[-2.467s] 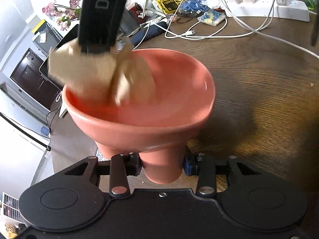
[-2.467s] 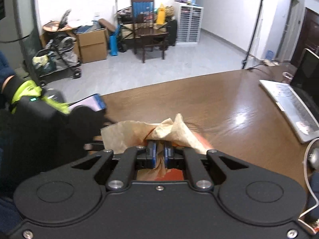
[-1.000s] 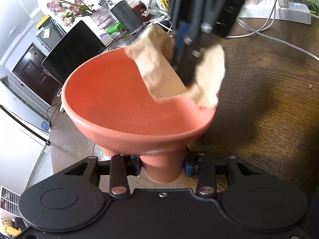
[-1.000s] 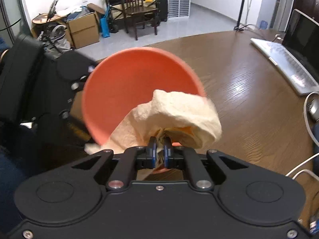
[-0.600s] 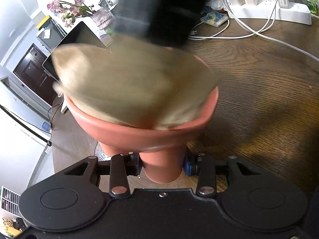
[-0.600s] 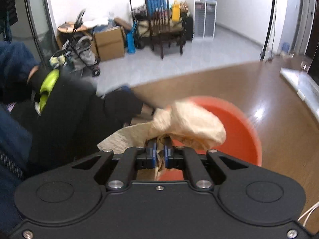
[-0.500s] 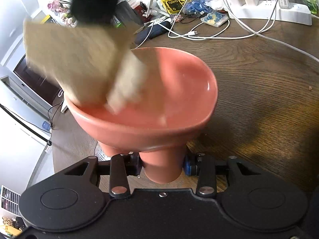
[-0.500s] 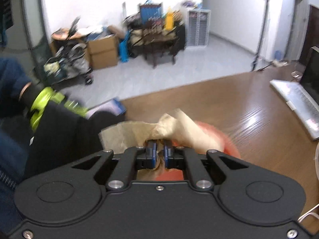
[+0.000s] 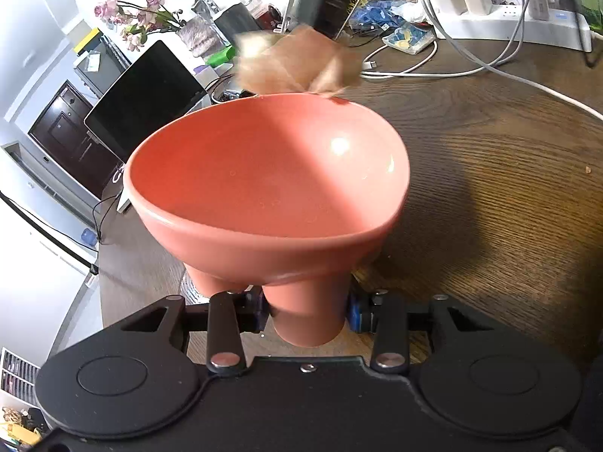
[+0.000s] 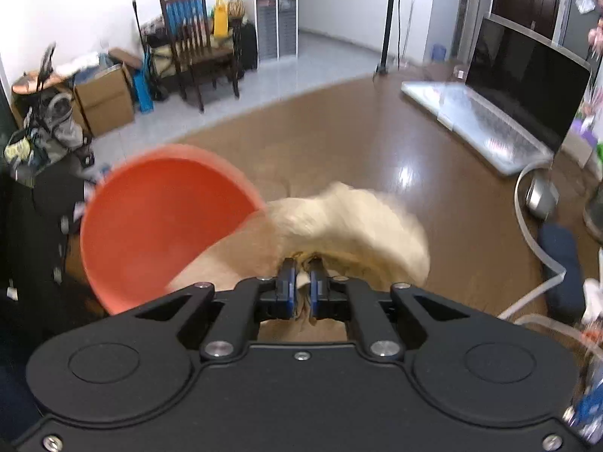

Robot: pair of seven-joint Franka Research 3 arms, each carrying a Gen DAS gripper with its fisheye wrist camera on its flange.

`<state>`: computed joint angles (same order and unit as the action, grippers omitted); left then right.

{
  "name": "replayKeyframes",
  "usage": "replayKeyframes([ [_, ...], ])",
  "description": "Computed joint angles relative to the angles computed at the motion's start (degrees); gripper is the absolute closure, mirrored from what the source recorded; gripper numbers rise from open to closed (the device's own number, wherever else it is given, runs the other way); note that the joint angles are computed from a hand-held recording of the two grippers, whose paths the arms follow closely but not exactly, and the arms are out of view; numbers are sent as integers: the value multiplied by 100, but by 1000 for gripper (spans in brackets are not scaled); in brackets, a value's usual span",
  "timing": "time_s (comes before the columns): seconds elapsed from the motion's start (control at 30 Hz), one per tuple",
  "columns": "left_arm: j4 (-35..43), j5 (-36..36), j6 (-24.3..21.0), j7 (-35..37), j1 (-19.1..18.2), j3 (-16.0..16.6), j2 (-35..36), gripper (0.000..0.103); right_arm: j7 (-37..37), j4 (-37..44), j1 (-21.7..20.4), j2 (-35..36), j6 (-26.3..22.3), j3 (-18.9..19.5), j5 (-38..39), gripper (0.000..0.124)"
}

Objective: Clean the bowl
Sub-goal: 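Wipe the cloth around the bowl interior with the right gripper, then wipe the cloth across the bowl interior again with the right gripper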

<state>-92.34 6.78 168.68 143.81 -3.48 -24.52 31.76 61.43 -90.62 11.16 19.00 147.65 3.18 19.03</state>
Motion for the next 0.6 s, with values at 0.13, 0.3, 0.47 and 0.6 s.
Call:
replayKeyframes([
  [0.13,-37,9,19,-5,17,4,-17,65,13,-222,-30,-101,-108,43,159,115],
  [0.3,-37,-27,2,21,63,-30,-28,65,-284,-416,-99,-245,-494,115,425,115],
  [0.47,-10,-79,8,75,116,-107,-21,64,-848,-247,-135,-270,-1179,254,880,115],
  [0.6,-79,-68,143,124,143,-137,-35,63,-1427,62,-184,-177,-1538,414,1598,115],
])
